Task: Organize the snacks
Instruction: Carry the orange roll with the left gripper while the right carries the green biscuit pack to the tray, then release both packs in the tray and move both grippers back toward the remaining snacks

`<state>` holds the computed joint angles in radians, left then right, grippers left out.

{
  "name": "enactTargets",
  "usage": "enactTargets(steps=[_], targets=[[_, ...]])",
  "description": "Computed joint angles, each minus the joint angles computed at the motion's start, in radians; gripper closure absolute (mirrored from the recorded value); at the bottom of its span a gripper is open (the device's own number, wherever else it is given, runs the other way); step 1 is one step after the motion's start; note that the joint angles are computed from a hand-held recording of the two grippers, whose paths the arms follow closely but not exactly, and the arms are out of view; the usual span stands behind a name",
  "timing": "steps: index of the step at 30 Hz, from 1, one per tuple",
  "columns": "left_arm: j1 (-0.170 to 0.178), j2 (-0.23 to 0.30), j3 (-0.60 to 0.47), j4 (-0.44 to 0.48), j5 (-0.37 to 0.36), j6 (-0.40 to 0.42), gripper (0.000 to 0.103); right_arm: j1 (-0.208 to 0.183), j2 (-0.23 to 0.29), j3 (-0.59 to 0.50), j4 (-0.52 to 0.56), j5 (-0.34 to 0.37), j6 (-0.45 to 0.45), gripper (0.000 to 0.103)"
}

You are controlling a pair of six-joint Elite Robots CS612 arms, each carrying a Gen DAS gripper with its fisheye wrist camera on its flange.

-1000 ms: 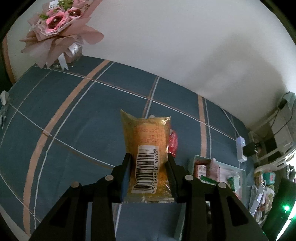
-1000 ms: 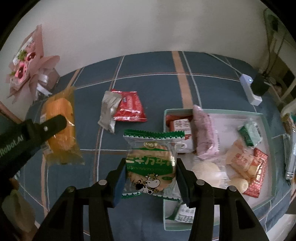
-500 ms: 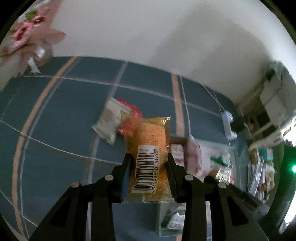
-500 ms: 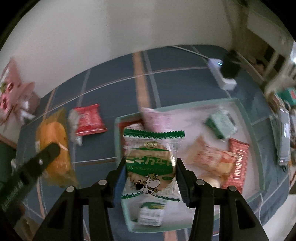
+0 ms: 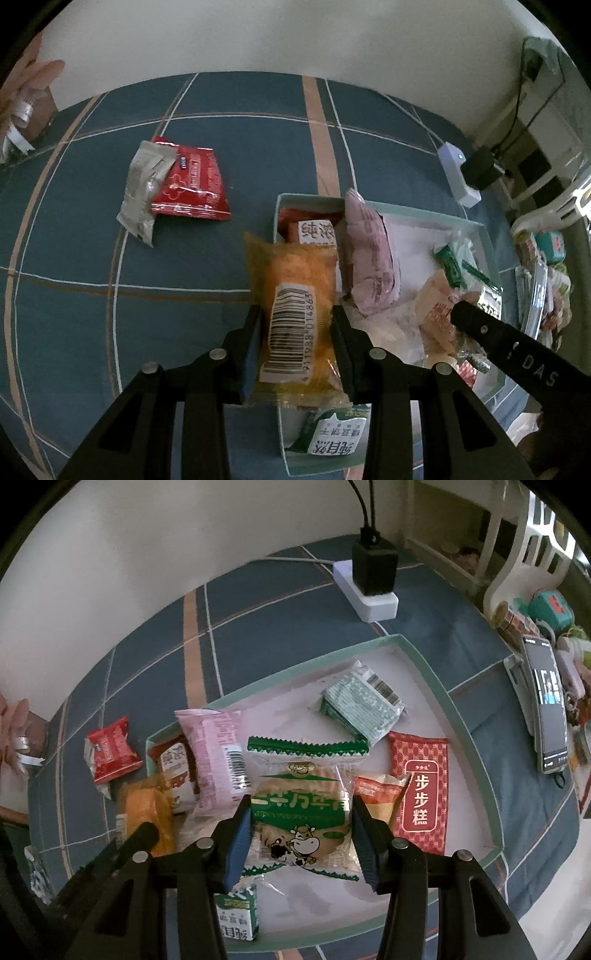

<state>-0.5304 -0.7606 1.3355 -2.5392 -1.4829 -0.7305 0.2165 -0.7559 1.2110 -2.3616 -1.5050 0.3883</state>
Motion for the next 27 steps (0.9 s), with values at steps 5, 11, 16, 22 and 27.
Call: enactTargets(steps=[5, 11, 16, 22, 27], targets=[[-0.008, 0.007, -0.006, -0.014, -0.022, 0.028, 0.065, -0.004, 0.004, -0.002, 0.011, 0.015, 0.004, 0.05], [-0.018, 0.022, -0.034, 0.015, -0.024, 0.07, 0.065, -0.009, 0.01, -0.008, 0.023, 0.026, 0.005, 0.05], [-0.017, 0.033, -0.044, 0.012, -0.066, 0.077, 0.065, -0.01, 0.013, -0.008, 0.027, 0.022, 0.009, 0.05], [-0.011, 0.038, -0.043, 0.005, -0.092, 0.053, 0.06, -0.012, 0.016, -0.009, 0.031, 0.025, 0.02, 0.046], [-0.005, 0.042, -0.049, 0.034, -0.107, 0.009, 0.034, -0.009, 0.017, -0.014, 0.033, 0.003, 0.007, 0.032]])
